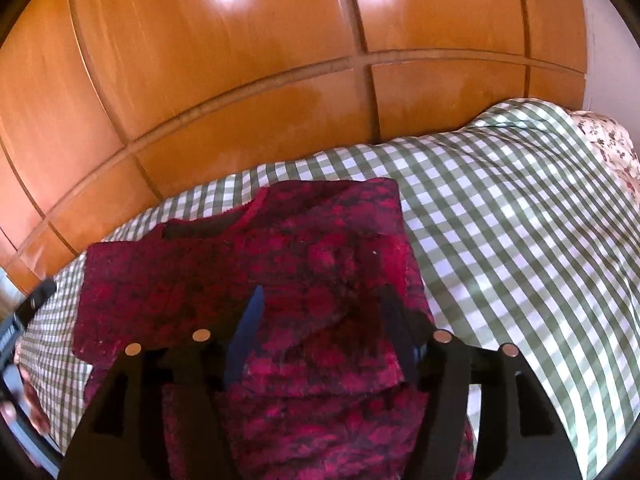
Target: Fold small clothes
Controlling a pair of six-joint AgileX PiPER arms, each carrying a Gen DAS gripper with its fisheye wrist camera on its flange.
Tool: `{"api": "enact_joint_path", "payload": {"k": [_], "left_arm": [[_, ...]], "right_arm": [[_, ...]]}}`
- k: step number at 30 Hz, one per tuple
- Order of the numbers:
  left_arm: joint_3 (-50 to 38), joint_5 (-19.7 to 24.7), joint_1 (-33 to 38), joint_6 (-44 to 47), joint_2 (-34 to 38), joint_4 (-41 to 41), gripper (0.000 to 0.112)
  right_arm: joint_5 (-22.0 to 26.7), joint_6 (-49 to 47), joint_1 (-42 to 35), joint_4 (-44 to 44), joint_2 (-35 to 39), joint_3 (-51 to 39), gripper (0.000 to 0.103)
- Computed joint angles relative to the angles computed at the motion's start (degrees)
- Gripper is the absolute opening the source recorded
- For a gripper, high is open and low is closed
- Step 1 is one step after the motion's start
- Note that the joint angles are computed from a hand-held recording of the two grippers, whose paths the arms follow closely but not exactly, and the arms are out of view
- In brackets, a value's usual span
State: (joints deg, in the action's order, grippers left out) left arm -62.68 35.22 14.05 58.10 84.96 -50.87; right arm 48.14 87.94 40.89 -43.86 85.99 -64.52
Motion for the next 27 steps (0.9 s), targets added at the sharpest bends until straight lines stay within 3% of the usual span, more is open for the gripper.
{"api": "enact_joint_path", "payload": {"k": [5, 7, 10, 14, 16, 20, 22, 23, 27], "left_arm": [[-10.7, 1.42, -4.82, -12.81, 10.6, 10.72, 0.072], [-13.76, 2.41, -5.26, -19.28, 14.9, 16.94, 0.06], [-11.68, 1.18, -3.53, -17.98, 17.46, 16.51, 0.06], [-6.31, -2.28, -1.29, -10.91, 15.7, 9.5, 0.06], [-3.81, -5.71, -2.27, -10.17, 14.44, 9.75, 0.06], [-2.38, -8.93, -4.48, -20.57, 11.65, 18.86, 0.06], [1.7, -13.81, -5.69, -27.09, 7.17, 25.51, 0.074], [3.48, -14.63, -5.68, -27.72, 4.91, 26.01, 0.074], [9.03, -12.76, -2.97, -16.87, -3.05, 15.77, 0.074]], "right_arm": [[-2.5, -0.82, -2.66, 0.88, 2.29, -0.28, 0.069], [-3.73, -2.0, -3.6, 1.71, 3.72, -0.45, 0.071], [-6.02, -5.29, -4.66, 3.39, 6.89, -1.41, 0.072], [-2.83, -6.82, -3.13, 0.0, 13.34, -6.04, 0.08], [-4.19, -5.69, -3.66, -1.68, 14.23, -5.62, 0.082], [-5.41, -4.88, -4.03, -2.56, 13.4, -4.44, 0.084], [-4.27, -4.97, -3.47, -2.82, 12.46, -4.2, 0.085], [-3.85, -5.08, -3.06, -2.73, 11.73, -4.0, 0.088], [-5.01, 0.45, -0.7, -4.43, 6.34, -0.19, 0.095]]}}
